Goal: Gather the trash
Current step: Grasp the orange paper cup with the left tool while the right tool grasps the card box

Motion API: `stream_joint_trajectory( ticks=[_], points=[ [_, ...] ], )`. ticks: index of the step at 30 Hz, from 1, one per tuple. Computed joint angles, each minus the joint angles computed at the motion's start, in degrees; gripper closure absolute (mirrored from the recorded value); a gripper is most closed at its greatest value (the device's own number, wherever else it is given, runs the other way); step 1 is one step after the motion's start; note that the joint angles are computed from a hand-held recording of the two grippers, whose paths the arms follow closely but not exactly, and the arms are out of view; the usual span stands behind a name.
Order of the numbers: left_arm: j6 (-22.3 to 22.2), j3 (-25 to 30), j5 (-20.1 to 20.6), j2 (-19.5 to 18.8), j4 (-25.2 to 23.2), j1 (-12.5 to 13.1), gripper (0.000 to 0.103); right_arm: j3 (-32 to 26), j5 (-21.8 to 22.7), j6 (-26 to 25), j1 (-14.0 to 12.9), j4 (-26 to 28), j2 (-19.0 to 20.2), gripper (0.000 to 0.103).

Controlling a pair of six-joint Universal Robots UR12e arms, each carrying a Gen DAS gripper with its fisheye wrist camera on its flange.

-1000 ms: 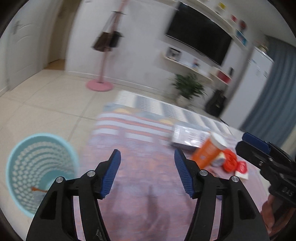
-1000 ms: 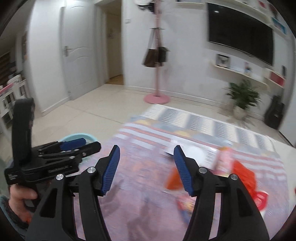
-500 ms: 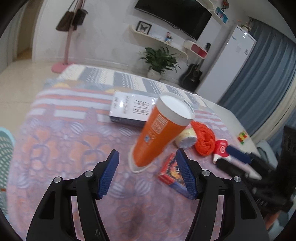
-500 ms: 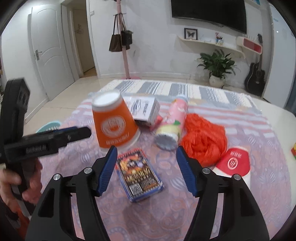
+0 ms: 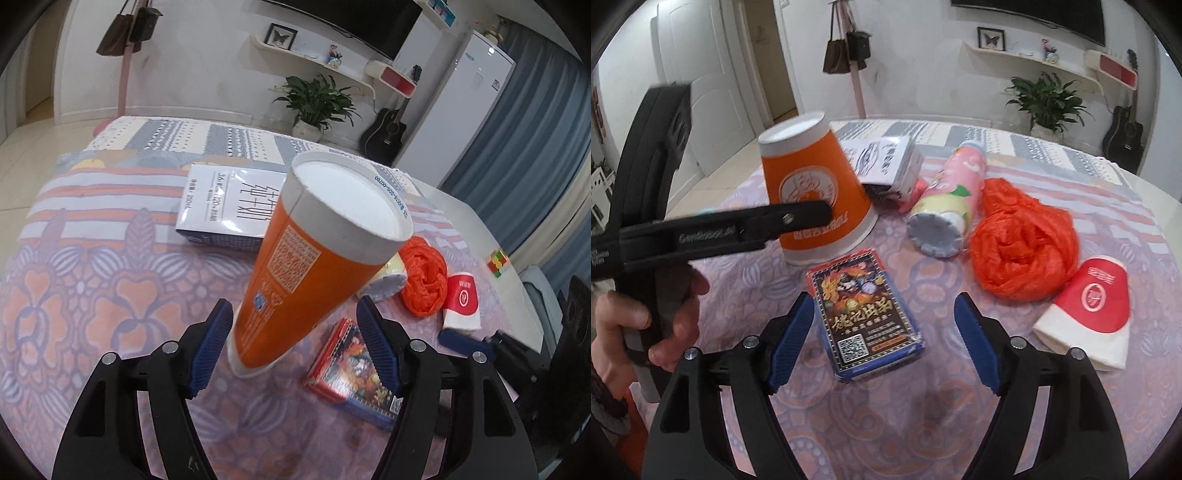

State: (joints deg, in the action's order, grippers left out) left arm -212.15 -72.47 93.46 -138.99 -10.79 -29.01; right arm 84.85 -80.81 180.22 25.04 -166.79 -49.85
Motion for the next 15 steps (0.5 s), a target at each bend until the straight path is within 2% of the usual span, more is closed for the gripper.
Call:
stream_joint_trajectory(
  ticks=[4,8,15],
  points=[
    [-0.5,0.7,0.5,-0.4,-0.3,-0.1,0.038,-1.1,0.6,-1.1,0.3,2.6,0.7,0.029],
    [-1.6,1.1,1.0,-0.5,-1.4,0.0,0.045,-2.4,0.3,-1.6,0.6,5.7,1.4,0.029],
    [-0.8,0.8,1.6,-0.1,0.3,-0.3,0.059,-4.0,0.9,-2.3,0.6,7.8,2.3,0.029]
  ],
)
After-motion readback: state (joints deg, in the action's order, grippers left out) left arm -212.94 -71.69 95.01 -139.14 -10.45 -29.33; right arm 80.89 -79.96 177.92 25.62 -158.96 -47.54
